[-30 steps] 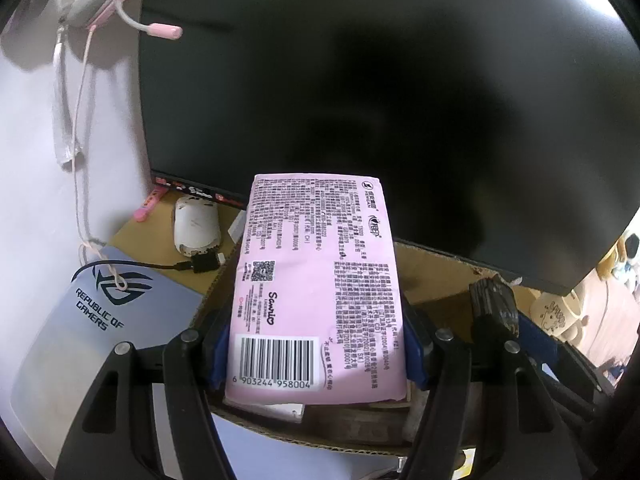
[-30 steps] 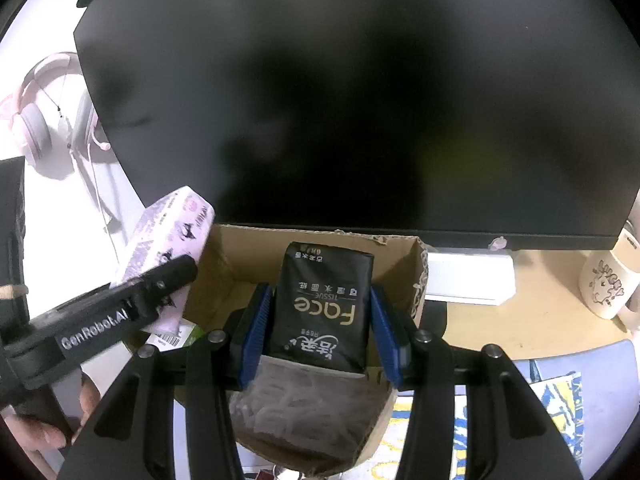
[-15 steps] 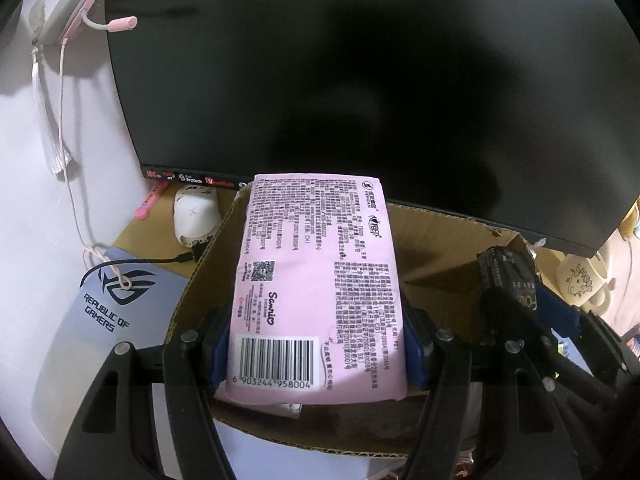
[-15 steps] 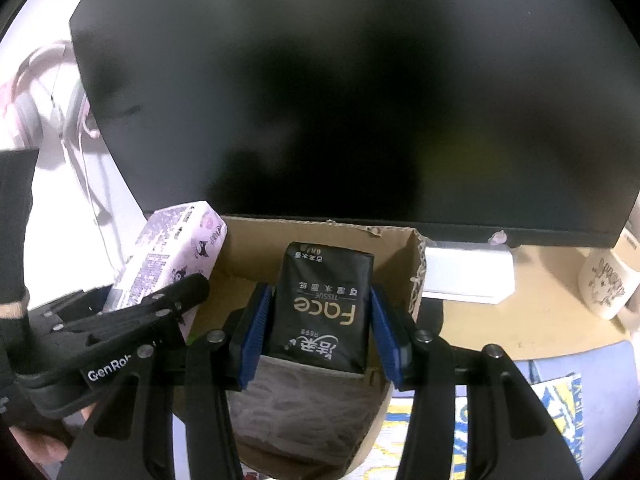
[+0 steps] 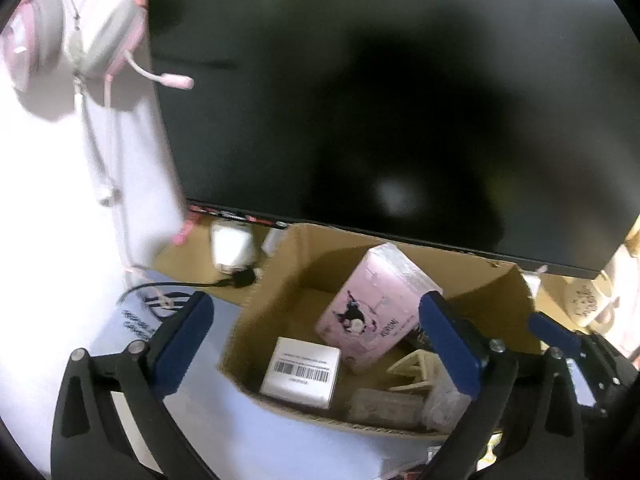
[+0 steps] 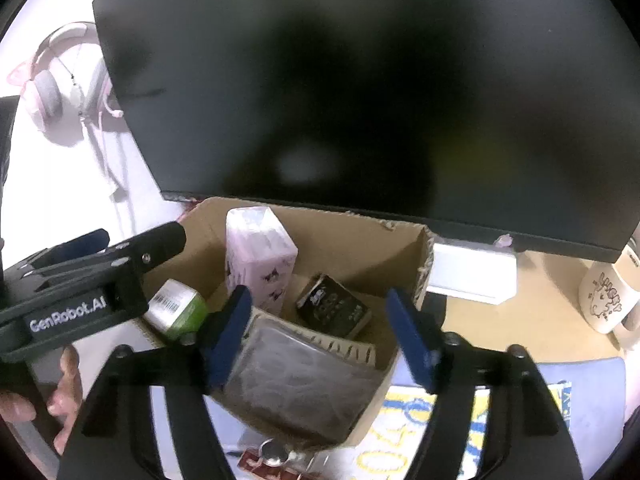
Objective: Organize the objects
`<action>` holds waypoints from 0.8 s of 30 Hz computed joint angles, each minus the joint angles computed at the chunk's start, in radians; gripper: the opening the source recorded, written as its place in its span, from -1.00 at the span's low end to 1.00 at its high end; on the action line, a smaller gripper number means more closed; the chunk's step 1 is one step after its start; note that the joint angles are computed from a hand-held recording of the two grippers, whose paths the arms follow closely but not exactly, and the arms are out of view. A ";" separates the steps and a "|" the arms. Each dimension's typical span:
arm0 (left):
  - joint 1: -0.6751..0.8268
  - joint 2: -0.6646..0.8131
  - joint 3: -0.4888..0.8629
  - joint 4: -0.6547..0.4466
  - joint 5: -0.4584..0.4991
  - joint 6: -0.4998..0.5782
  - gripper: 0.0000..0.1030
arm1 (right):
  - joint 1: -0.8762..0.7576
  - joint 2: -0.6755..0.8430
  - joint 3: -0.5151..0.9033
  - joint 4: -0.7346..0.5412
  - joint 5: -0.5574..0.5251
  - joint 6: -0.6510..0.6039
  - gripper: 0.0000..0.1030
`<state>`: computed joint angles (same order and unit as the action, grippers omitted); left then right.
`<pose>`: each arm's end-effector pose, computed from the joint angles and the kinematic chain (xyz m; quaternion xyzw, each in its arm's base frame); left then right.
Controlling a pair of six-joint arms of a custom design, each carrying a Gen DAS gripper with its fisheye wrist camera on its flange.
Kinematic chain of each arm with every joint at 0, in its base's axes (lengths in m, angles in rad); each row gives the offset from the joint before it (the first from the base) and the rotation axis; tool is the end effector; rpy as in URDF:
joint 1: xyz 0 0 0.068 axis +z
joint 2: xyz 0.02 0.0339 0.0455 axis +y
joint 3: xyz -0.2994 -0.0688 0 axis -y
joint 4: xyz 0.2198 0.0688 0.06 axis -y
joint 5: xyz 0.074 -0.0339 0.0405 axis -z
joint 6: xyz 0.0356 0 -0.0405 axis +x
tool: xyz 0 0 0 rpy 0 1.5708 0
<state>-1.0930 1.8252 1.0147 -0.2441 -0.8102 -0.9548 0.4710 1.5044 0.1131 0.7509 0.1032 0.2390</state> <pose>0.1788 -0.2891 0.1996 -0.0390 0.8934 -0.0022 0.4475 0.1675 0.0812 0.1413 -0.0803 0.8892 0.1125 0.4361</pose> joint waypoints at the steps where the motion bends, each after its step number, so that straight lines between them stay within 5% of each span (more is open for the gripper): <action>1: -0.003 -0.007 0.011 -0.050 -0.019 -0.021 0.99 | 0.011 -0.023 -0.003 -0.015 0.005 0.002 0.83; 9: -0.015 -0.096 -0.031 -0.098 -0.033 -0.038 0.99 | 0.089 -0.197 -0.001 -0.194 0.054 0.018 1.00; 24: -0.178 -0.152 0.067 -0.410 -0.125 -0.232 1.00 | 0.282 -0.398 0.006 -0.470 0.258 0.205 1.00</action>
<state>-1.2708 1.6731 1.0812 -0.6537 -0.9354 -1.1864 0.7533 1.1059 0.1194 0.2806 0.3612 0.4439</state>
